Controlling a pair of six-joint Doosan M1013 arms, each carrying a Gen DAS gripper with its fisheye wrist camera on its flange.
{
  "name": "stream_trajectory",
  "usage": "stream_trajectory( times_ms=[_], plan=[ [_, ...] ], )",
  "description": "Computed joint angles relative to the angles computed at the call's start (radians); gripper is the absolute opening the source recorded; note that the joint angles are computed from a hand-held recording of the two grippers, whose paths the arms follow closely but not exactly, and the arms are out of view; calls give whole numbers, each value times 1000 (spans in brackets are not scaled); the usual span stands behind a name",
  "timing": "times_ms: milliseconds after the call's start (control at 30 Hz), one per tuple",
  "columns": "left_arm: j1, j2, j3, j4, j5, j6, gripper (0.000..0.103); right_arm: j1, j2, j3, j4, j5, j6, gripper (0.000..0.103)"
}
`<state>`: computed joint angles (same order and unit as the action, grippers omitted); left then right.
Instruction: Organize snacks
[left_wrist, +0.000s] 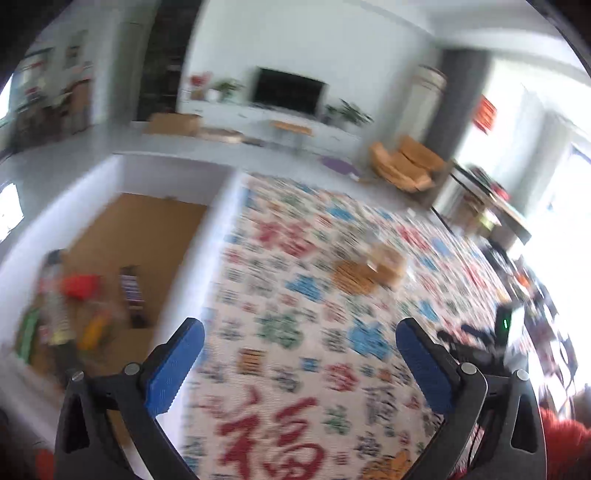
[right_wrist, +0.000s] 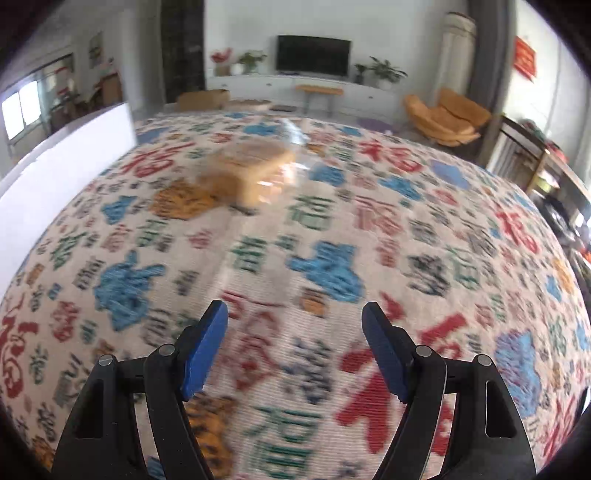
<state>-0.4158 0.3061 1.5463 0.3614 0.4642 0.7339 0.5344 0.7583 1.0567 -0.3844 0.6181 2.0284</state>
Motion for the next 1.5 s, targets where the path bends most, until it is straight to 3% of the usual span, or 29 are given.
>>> stream_trajectory(
  times_ms=[67, 133, 233, 300, 400, 500, 700, 933, 1200, 1500],
  plan=[
    [-11, 70, -64, -162, 45, 187, 103, -26, -18, 35, -37, -1, 88, 78],
    [-19, 149, -138, -232, 137, 270, 102, -41, -36, 71, -43, -16, 148, 78],
    [-30, 220, -191, -223, 202, 262, 102, -63, -25, 54, 66, 13, 129, 78],
    [-36, 248, -202, -183, 206, 220, 102, -64, -20, 43, 57, 26, 144, 78],
    [-42, 268, -213, -125, 219, 175, 102, -50, -2, 8, -6, 85, 159, 79],
    [-51, 281, -228, -67, 240, 147, 102, -46, -8, 24, -16, 78, 176, 80],
    [-56, 279, -248, -81, 258, 242, 102, -46, -13, 34, -17, 72, 180, 80],
    [-53, 333, -382, -133, 321, 407, 102, -47, -11, 31, -13, 71, 178, 80],
    [-29, 460, -677, -242, 428, 562, 102, -47, -10, 30, -13, 71, 178, 80],
    [-40, 770, -1222, -265, 809, 809, 103, -47, -10, 32, 0, 62, 172, 82]
  ],
)
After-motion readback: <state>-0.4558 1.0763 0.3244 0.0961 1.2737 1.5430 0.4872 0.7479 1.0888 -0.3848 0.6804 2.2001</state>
